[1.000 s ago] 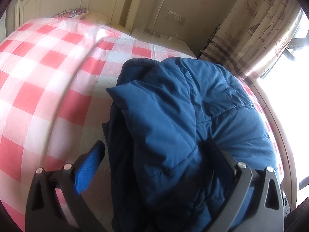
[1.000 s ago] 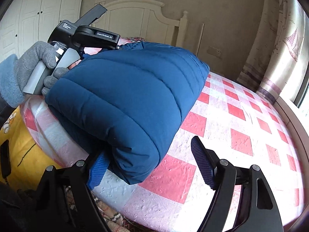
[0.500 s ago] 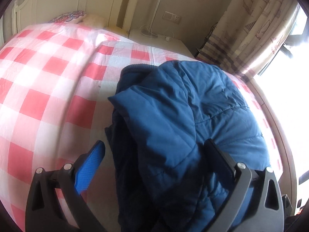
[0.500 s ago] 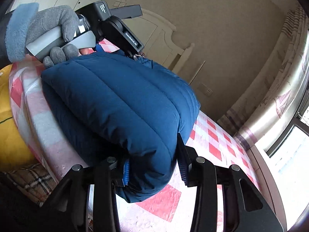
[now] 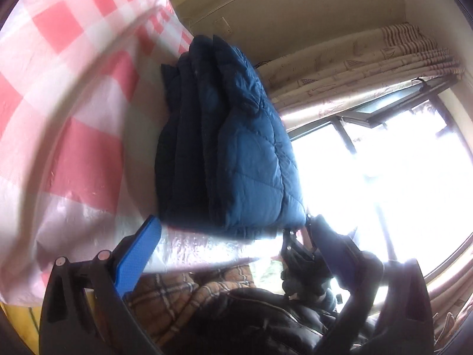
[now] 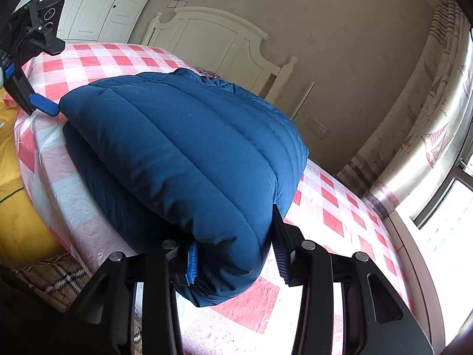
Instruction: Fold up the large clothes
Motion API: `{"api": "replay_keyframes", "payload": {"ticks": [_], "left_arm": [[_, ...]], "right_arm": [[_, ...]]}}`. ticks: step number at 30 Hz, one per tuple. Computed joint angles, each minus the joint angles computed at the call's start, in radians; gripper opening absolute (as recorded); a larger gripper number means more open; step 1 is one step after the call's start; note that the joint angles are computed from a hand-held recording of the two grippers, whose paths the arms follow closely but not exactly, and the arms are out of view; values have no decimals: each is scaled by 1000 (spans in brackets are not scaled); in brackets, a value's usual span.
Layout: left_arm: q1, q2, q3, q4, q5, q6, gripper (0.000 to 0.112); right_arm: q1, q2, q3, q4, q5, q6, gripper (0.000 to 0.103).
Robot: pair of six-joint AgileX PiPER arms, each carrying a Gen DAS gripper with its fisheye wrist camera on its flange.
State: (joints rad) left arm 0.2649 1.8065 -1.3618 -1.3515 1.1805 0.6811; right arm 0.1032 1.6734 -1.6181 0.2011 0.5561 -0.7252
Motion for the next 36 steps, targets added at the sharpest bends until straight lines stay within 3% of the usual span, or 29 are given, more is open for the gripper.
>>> {"api": "replay_keyframes", "payload": {"ticks": [5,12,15,17,18,20,23,26,30,33,34,36], "left_arm": [[-43,34,-23,-101,22,54,100],[-122,60,-104,8,-46,-49,95],[-129,90,-159,-11,-71,-73,74],[-147,110,-247,60,-122,-154,36],[-154,116,-291,92,-124,-183,32],[-182,47,-289,142,-203,-178,24],[-212,-30,-237,135,-284,-128,23],[-197,29,-216,148,-259,-168,23],[-183,43,-74,9,-269,-12,24],[-193,35,-109,88,-292,-75,34],[-197,17,-119,146,-308,-125,40],[-204,-50,-119,290,-379,-264,65]], "right_arm": [[11,-1,-11,-44,16,35,41],[18,-4,-7,-62,13,56,42],[19,-8,2,-59,5,56,42],[19,-8,2,-61,5,54,42],[18,-9,2,-61,4,52,42],[6,-21,3,-22,-4,33,38],[16,-74,62,-44,-98,32,32],[24,-82,101,-57,-153,-34,31],[22,-79,194,-82,-224,-155,32],[-3,-60,131,15,-119,-257,35],[-14,-51,89,35,-51,-274,38],[-64,-34,-16,128,132,-342,44]]}}
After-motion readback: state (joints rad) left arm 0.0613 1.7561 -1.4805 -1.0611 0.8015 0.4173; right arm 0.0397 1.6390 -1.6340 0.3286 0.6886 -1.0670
